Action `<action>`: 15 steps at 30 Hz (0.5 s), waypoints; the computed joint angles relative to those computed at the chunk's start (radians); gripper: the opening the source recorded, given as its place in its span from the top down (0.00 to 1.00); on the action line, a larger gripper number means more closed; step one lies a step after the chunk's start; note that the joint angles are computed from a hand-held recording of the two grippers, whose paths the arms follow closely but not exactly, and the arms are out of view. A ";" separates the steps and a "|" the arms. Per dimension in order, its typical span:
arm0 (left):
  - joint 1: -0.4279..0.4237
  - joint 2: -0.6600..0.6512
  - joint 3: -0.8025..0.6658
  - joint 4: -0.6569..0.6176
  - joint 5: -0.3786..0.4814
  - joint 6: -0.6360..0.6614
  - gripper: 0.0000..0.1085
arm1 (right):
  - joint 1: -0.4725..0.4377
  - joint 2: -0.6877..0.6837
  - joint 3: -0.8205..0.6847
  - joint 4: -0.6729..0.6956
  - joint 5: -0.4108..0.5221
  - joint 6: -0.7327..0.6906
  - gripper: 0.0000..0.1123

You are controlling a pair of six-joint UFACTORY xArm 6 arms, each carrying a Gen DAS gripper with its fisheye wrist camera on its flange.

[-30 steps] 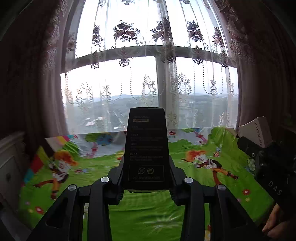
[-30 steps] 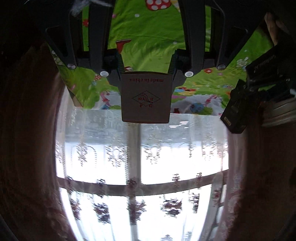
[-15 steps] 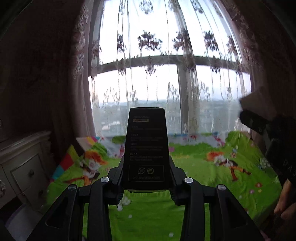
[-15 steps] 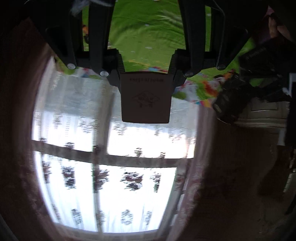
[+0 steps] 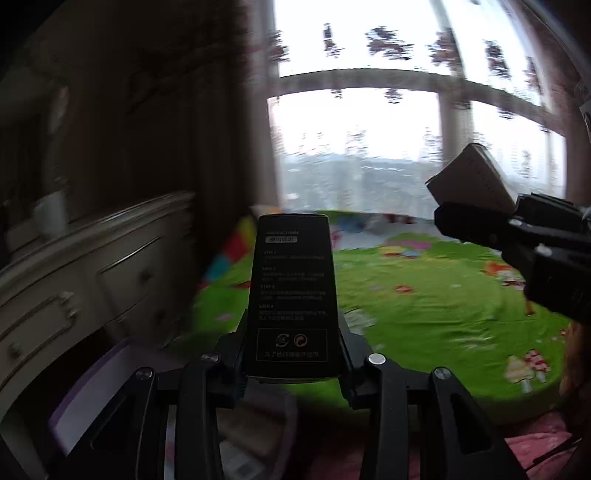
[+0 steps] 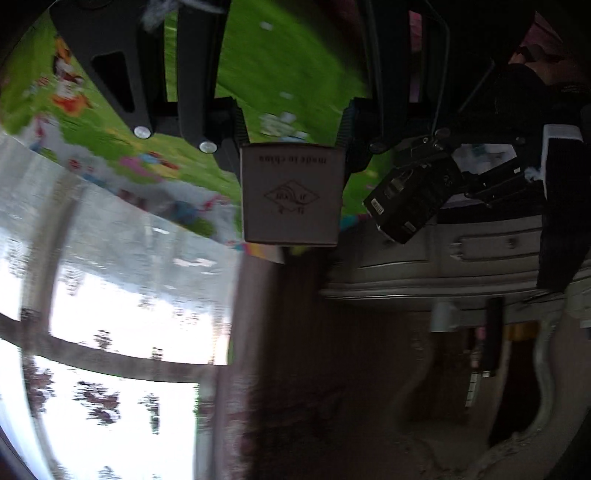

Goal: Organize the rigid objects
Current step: 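Lift both held boxes and carry them toward the storage box, then lower both boxes into the storage box and open both tools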

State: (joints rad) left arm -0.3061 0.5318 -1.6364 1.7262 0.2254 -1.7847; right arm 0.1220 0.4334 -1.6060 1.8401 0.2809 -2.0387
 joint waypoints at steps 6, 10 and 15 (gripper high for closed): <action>0.061 -0.083 0.159 -0.075 0.051 0.013 0.63 | 0.056 0.081 -0.075 -0.381 0.102 0.324 0.60; 0.087 -0.095 0.203 -0.167 0.053 0.073 0.63 | 0.076 0.118 -0.103 -0.577 0.178 0.482 0.60; 0.122 -0.076 0.228 -0.436 0.021 0.293 0.63 | 0.098 0.191 -0.183 -0.810 0.253 0.665 0.60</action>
